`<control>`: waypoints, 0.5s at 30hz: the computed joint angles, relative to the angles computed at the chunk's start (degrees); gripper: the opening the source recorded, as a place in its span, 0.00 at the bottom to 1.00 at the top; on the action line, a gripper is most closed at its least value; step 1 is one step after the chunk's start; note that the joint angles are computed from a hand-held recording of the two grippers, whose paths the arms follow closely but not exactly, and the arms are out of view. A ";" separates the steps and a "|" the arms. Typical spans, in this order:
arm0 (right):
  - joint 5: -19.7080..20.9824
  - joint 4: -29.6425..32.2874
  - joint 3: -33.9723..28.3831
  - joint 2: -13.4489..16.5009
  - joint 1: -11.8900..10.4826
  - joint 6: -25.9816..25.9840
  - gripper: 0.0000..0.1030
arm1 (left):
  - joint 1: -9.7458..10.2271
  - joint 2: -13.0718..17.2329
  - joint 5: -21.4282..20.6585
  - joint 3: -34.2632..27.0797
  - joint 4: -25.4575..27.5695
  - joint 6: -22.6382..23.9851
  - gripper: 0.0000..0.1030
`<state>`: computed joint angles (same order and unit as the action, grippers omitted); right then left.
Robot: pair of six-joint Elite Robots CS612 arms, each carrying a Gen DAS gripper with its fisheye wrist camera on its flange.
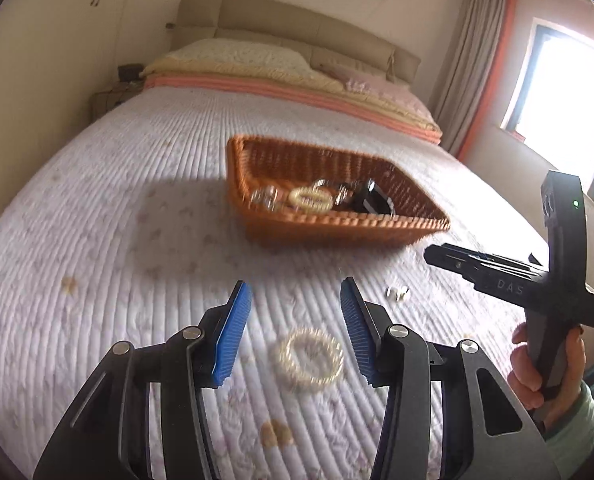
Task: Organize jewelry
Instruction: 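Grasp the small gold ring with the right tool while the left tool grasps the pearl bracelet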
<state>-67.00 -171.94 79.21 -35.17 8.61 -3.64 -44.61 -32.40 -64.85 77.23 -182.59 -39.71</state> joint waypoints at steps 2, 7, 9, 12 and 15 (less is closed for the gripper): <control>0.74 3.63 -1.20 1.02 -0.07 -0.03 0.34 | 0.00 0.20 -0.17 -0.06 2.75 -1.11 0.44; 2.94 9.32 -3.50 2.47 -0.26 0.67 0.34 | 0.38 0.97 -2.46 -0.95 8.20 -2.53 0.44; 3.72 10.98 -4.02 2.62 -0.24 -0.30 0.34 | 0.54 1.26 -3.28 -1.19 9.19 -3.08 0.43; 2.61 12.28 -4.13 2.53 0.27 -2.23 0.32 | 0.35 1.29 -2.80 -1.04 9.10 -2.41 0.43; 3.57 12.64 -2.93 1.91 0.57 -4.18 0.32 | 0.17 1.37 -2.69 -0.81 8.68 -1.54 0.42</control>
<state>-63.43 -159.30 76.28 -33.25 9.19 -7.82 -44.44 -31.03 -67.54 76.42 -173.92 -41.26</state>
